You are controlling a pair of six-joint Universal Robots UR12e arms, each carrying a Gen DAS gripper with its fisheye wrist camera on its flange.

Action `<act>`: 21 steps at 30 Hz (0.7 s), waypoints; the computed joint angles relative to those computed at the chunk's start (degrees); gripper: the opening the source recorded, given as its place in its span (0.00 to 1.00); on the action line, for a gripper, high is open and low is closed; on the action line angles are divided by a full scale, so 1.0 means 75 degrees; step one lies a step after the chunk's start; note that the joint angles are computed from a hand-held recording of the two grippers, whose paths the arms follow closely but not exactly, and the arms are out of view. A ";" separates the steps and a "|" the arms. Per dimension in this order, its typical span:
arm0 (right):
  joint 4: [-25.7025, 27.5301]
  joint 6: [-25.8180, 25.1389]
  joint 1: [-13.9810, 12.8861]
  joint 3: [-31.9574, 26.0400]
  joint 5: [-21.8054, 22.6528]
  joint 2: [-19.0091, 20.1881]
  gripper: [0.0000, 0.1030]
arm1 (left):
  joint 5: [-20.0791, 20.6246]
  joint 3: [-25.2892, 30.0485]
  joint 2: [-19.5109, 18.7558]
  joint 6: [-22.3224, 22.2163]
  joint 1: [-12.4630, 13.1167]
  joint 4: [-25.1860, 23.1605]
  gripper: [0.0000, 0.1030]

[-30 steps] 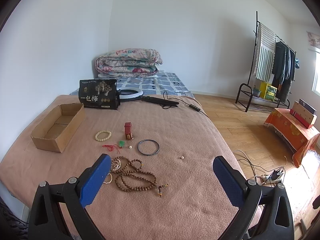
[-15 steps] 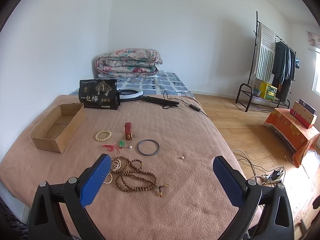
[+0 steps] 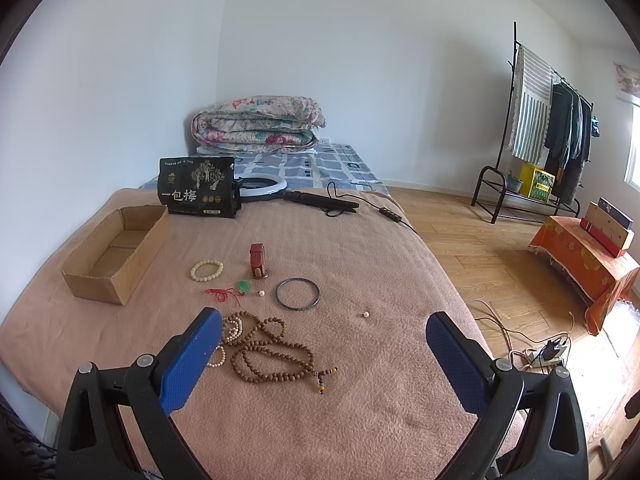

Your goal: Organize jewelry

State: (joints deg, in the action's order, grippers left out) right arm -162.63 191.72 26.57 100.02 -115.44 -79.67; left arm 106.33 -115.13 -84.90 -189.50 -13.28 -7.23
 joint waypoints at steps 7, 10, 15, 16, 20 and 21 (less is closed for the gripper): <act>0.0024 0.0004 -0.0002 -0.0011 0.0005 0.0008 1.00 | 0.0001 0.0007 0.0002 0.0005 -0.0002 -0.0004 1.00; 0.0028 0.0001 0.0003 -0.0012 0.0004 0.0011 1.00 | 0.0005 0.0005 0.0004 0.0006 -0.0003 -0.0003 1.00; 0.0019 -0.0007 0.0008 0.0003 0.0014 0.0032 1.00 | 0.0014 -0.0007 -0.0004 0.0016 -0.0006 0.0031 1.00; 0.0029 -0.0007 0.0007 -0.0003 0.0018 0.0036 1.00 | 0.0010 0.0001 0.0001 0.0013 -0.0007 0.0013 1.00; 0.0052 -0.0010 0.0003 0.0000 0.0029 0.0035 1.00 | 0.0004 -0.0001 0.0007 0.0011 -0.0007 0.0004 1.00; 0.0056 -0.0007 0.0006 -0.0007 0.0026 0.0038 1.00 | 0.0011 -0.0004 0.0004 0.0016 -0.0008 0.0016 1.00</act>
